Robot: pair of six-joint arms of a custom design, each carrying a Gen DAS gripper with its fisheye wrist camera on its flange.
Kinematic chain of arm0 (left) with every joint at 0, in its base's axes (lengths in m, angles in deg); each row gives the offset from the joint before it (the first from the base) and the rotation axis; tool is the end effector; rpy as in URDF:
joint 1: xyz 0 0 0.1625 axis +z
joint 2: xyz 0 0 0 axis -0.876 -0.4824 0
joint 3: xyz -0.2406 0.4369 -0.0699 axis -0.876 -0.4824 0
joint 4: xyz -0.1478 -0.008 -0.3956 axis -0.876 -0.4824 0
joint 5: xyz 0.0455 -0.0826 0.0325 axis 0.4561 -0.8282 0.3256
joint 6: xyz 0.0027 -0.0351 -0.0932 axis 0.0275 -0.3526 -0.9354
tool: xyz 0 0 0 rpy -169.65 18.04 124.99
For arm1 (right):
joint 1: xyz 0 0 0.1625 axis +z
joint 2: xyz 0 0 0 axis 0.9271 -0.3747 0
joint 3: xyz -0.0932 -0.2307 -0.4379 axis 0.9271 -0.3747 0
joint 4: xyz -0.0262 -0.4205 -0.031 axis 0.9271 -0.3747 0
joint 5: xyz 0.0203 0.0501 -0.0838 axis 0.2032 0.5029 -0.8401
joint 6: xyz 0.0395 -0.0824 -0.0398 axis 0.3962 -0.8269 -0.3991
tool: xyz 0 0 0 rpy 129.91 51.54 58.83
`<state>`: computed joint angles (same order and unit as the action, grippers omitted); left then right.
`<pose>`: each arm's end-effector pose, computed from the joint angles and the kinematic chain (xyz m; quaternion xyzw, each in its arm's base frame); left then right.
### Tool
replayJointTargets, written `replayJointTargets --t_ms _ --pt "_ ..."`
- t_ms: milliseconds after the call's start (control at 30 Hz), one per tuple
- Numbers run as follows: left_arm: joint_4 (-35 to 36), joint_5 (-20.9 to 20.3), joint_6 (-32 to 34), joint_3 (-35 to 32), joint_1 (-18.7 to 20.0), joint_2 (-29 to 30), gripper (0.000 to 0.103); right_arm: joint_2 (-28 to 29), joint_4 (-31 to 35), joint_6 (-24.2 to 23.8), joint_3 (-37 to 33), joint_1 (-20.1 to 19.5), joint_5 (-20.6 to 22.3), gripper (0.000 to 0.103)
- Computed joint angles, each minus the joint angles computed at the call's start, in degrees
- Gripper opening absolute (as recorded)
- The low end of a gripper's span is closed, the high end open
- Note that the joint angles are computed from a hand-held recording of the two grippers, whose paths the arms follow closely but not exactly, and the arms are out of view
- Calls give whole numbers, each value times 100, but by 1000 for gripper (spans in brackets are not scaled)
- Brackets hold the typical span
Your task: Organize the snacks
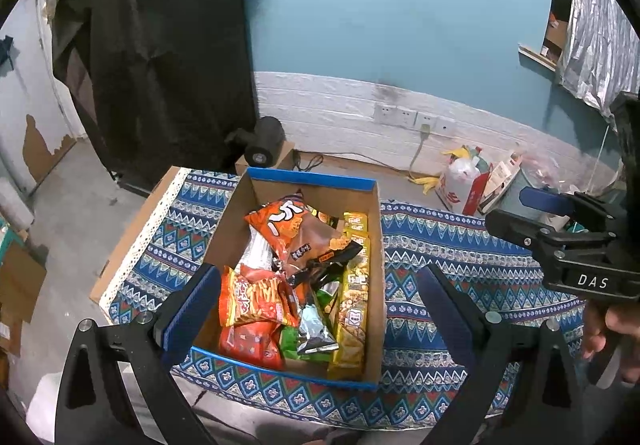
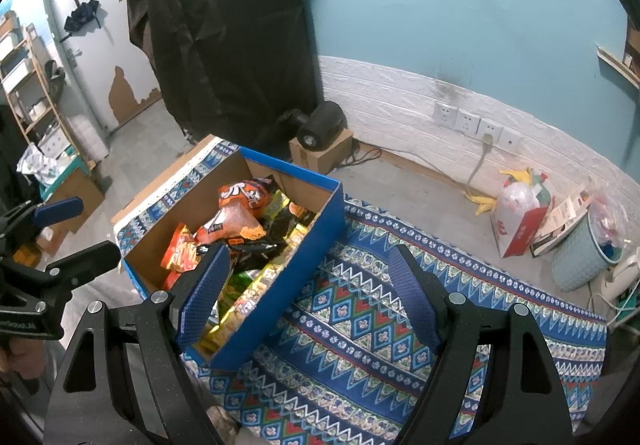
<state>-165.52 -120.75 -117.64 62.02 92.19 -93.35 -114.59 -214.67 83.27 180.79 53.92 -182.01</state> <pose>-0.2329 -0.3859 0.2934 0.2066 0.8791 -0.2984 0.3091 0.3435 -0.4318 0.1720 0.1592 -0.8919 0.3016 0.2970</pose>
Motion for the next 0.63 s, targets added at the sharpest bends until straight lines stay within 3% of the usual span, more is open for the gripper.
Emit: replayJointTargets --t_ms 633 --pt "-64 -13 111 36 9 -2 100 -52 36 -20 41 -6 10 80"
